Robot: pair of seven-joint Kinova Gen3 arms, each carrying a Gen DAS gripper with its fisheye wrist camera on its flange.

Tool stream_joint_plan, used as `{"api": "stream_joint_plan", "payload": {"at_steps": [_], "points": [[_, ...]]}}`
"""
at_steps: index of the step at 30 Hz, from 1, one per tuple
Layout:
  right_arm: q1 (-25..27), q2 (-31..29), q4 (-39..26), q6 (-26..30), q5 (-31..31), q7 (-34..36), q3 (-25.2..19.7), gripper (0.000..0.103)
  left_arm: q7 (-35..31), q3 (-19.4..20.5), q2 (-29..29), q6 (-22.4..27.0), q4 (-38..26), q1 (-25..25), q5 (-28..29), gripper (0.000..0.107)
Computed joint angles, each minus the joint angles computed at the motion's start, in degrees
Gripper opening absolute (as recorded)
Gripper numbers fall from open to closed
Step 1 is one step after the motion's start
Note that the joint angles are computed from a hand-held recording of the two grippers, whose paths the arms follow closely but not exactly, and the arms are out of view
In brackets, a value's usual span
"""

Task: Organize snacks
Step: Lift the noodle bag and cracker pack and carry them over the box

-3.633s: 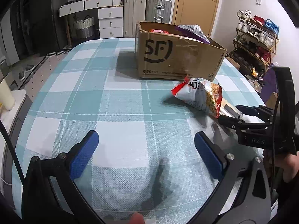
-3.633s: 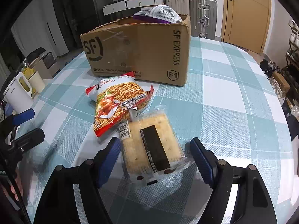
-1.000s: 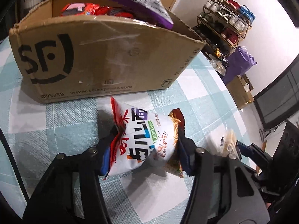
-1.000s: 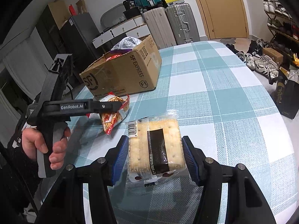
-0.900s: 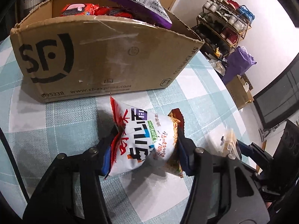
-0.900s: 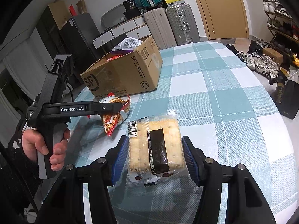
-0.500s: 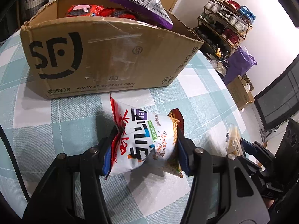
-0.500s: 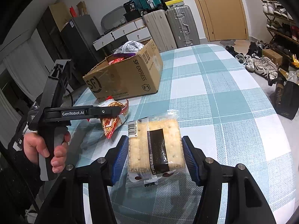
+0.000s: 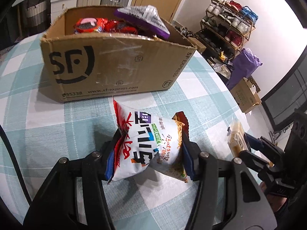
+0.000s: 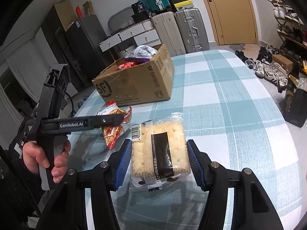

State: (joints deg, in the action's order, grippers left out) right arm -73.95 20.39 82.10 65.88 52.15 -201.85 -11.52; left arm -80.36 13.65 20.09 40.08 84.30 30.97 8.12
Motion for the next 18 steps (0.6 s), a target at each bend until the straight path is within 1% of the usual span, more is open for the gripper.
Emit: {"api": "stream_joint_plan", "payload": {"at_steps": [5, 11, 14, 18], "points": [[0.1, 0.4, -2.0, -0.6, 0.6, 1.9, 0.3, 0.058, -1.8, 0.5, -2.7, 0.4, 1.1, -1.3, 1.3, 0.053], [0.6, 0.5, -3.9, -2.4, 1.2, 4.0, 1.0, 0.058, -2.5, 0.2, -6.5, 2.5, 1.7, -3.4, 2.9, 0.053], [1.1, 0.2, -4.6, -4.0, 1.6, 5.3, 1.4, 0.058, -3.6, 0.0, -8.1, 4.5, 1.0, -4.9, 4.1, 0.053], [2.5, 0.3, -7.3, -5.6, 1.3, 9.5, 1.9, 0.058, -5.3, -0.4, -10.6, 6.3, 0.6, -6.7, 5.6, 0.053]]}}
